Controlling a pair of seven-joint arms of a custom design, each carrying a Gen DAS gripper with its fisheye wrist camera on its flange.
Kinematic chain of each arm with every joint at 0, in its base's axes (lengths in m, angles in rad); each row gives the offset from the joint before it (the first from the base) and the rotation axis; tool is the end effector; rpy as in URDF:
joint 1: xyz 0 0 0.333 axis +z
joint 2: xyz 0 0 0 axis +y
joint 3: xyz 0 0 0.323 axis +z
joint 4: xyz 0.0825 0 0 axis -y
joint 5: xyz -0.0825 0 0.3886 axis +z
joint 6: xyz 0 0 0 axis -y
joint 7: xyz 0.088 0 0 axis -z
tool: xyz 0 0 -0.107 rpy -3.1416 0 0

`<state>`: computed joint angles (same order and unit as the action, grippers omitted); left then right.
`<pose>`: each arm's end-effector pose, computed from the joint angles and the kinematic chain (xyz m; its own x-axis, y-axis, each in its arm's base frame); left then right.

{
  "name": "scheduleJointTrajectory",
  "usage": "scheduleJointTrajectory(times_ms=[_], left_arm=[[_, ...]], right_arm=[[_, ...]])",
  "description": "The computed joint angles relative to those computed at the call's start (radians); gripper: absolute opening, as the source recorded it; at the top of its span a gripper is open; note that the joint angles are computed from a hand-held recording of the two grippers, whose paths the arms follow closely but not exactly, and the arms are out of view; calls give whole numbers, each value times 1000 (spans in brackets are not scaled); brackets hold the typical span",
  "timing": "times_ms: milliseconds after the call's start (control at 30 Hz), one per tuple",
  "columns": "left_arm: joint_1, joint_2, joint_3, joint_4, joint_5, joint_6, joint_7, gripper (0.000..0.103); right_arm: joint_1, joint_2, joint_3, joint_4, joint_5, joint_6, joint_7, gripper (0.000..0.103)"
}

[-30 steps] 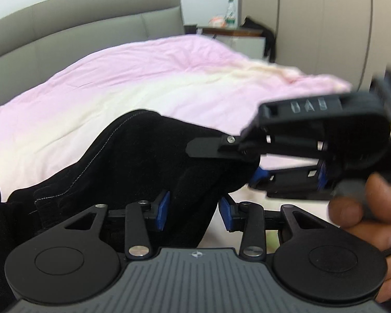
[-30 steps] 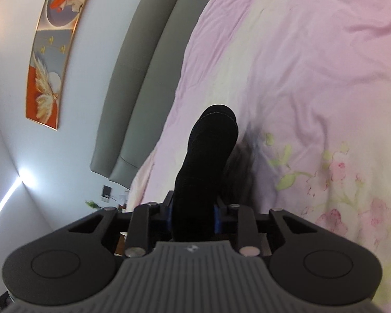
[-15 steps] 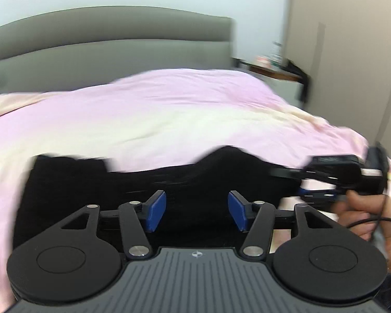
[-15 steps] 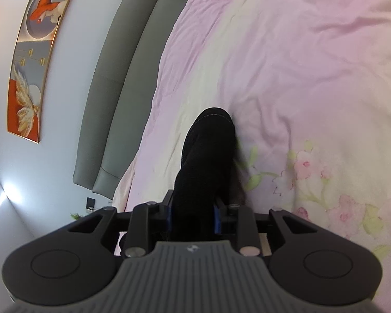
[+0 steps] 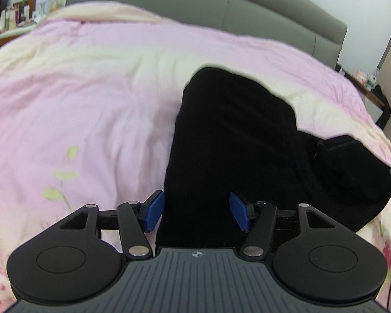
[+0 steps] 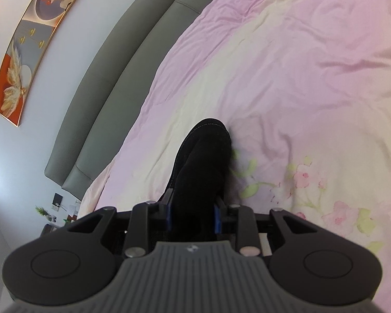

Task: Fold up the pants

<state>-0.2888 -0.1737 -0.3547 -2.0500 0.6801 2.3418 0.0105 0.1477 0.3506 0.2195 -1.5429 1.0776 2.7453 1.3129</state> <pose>0.4398 -0.3321 0.5687 0.4051 -0.8770 0.2584 -0.6025 -0.4686 -0.6460 0.6867 0.1998 0.5412 0.0837 -0.6176 -0.7821 -0.7638 0.4643 -0.4484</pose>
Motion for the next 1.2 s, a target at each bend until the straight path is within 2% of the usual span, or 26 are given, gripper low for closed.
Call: scheduleJointTrajectory(times_ms=[33,133,233,400,467,533,633,700,800,967,1200], left_arm=[[-3,2,3,-13,-27,1,-2,69],[5,-20,15,-77,-59,79,-71,71],[16,-46,15,-110,-79,120,-72,72],[34,-73,4,-142,-86,155,-70,73],[45,-89,1,-169,-87,194,-82,73],[57,-101,-6,-191,-85,225,-98,73],[73,-115,-20,-209,-83,248,-119,73],[79,-128,-25,-226,-88,266,-132,72],[90,-153,-29,-262,-106,307,-148,71],[113,-187,-40,-309,-138,363,-158,68],[137,-236,-47,-371,-205,449,-154,64]], right_arm=[[12,-5,-8,-8,-24,15,18,25],[45,-22,-31,-31,-115,48,108,25],[75,-40,-43,-49,-217,85,184,24],[121,-56,-25,-19,-372,152,203,24],[132,-49,3,23,-411,166,165,24],[134,-35,55,80,-414,165,76,24],[151,-11,122,162,-402,120,-73,24],[178,6,145,205,-399,76,-153,25],[252,41,144,257,-448,18,-237,25],[373,87,99,296,-587,-35,-243,25],[402,103,133,312,-588,-36,-294,25]])
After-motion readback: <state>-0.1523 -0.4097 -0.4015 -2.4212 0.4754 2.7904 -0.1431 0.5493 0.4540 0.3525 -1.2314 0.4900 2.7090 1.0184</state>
